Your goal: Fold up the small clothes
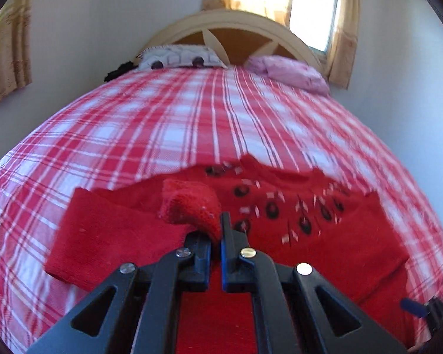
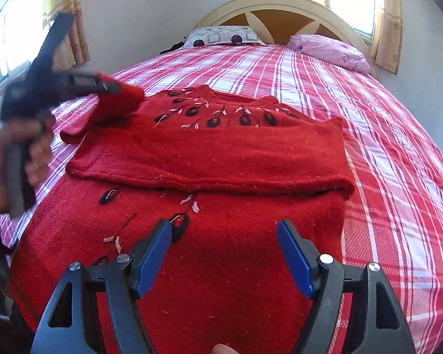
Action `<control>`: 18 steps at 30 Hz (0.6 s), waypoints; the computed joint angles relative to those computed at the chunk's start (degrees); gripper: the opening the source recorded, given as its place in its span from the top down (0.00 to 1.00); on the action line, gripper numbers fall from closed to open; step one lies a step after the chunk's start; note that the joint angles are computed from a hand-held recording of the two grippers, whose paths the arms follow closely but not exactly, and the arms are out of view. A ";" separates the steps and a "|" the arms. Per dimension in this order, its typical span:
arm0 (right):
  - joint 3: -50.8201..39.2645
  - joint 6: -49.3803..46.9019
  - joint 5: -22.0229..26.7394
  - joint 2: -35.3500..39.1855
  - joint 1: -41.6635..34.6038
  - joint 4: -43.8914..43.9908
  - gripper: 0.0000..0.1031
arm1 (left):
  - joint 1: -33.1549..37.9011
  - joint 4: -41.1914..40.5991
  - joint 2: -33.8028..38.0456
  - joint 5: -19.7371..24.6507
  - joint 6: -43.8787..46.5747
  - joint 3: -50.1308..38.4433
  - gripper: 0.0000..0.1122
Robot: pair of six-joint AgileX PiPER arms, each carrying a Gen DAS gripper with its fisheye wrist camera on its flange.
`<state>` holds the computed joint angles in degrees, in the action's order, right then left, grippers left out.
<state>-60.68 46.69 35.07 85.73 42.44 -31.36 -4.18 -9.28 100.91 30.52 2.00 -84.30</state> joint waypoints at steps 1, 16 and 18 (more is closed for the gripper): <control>0.29 -0.46 -0.65 -0.08 -0.52 0.68 0.28 | -1.29 1.69 0.84 0.32 -1.23 -0.15 0.96; 2.86 -19.97 -7.81 -2.26 -7.57 21.95 0.28 | -3.84 28.28 -10.55 -7.53 -7.90 16.62 0.31; 2.19 -23.83 -7.39 -2.74 -8.54 25.74 0.28 | -1.79 27.28 -10.61 -8.38 -6.02 18.38 0.30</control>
